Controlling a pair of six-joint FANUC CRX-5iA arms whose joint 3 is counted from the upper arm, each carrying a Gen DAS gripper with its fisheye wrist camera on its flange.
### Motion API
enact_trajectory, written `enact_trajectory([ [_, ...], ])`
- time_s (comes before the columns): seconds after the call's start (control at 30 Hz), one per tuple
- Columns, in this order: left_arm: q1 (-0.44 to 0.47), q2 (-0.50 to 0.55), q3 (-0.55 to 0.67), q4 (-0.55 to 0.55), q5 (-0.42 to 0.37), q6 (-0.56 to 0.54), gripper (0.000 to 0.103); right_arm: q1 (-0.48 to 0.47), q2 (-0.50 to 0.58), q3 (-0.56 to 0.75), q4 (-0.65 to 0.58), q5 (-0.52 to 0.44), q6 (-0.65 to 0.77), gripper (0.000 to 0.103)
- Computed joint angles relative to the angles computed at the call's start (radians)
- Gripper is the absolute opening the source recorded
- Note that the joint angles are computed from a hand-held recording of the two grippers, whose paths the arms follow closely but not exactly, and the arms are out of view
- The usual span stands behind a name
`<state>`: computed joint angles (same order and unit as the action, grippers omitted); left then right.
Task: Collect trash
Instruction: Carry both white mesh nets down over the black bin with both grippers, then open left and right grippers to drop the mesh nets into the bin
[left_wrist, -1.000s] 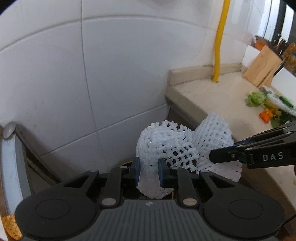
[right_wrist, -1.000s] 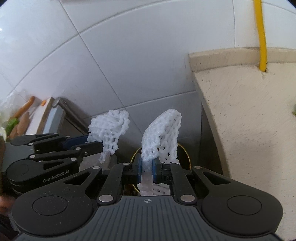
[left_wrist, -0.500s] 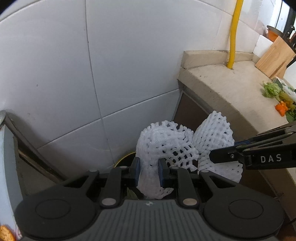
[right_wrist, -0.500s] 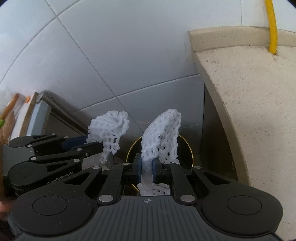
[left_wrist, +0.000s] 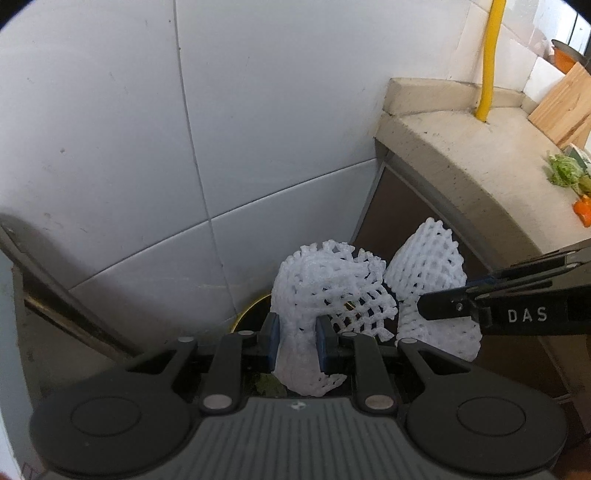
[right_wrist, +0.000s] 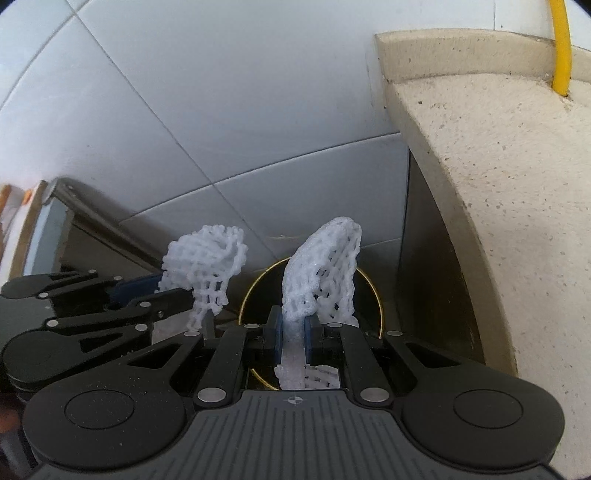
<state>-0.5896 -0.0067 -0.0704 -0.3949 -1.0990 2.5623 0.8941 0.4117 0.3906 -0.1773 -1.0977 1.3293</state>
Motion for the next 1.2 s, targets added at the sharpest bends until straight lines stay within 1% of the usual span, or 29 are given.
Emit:
enact_trajectory([
  [0.1,0.010,0.004,-0.006,0.012,0.006,-0.013,0.016,0.000,0.019,0.017,0.000,-0.016,-0.007,0.016],
  [0.27,0.017,0.020,0.002,0.019,-0.007,-0.019,0.017,0.003,0.053,0.047,-0.005,-0.040,-0.005,0.017],
  [0.3,0.020,0.021,0.001,0.024,-0.006,-0.020,0.018,0.004,0.057,0.049,-0.005,-0.041,-0.005,0.019],
  [0.33,0.023,0.020,-0.002,0.028,-0.007,-0.021,0.021,0.005,0.063,0.053,-0.004,-0.043,-0.008,0.020],
  [0.4,0.025,0.021,-0.002,0.029,-0.009,-0.023,0.022,0.006,0.073,0.061,-0.004,-0.049,-0.008,0.021],
  [0.47,0.026,0.024,0.001,0.029,-0.012,-0.026,0.030,0.002,0.077,0.067,-0.008,-0.057,-0.004,0.023],
  [0.53,0.026,0.026,0.004,0.023,-0.018,-0.026,0.036,0.002,0.083,0.075,-0.005,-0.058,-0.009,0.025],
  [0.67,0.025,0.025,0.004,0.013,-0.021,-0.023,0.043,0.001,0.091,0.080,-0.006,-0.051,-0.015,0.027],
  [0.77,0.026,0.026,0.007,0.008,-0.027,-0.027,0.044,-0.001,0.095,0.084,-0.010,-0.053,-0.013,0.028],
  [0.87,0.028,0.024,0.004,0.008,-0.024,-0.030,0.046,-0.003,0.097,0.087,-0.010,-0.057,-0.015,0.031],
  [1.2,0.025,0.019,0.001,-0.001,-0.020,-0.029,0.046,-0.004,0.089,0.080,0.001,-0.051,-0.030,0.034],
])
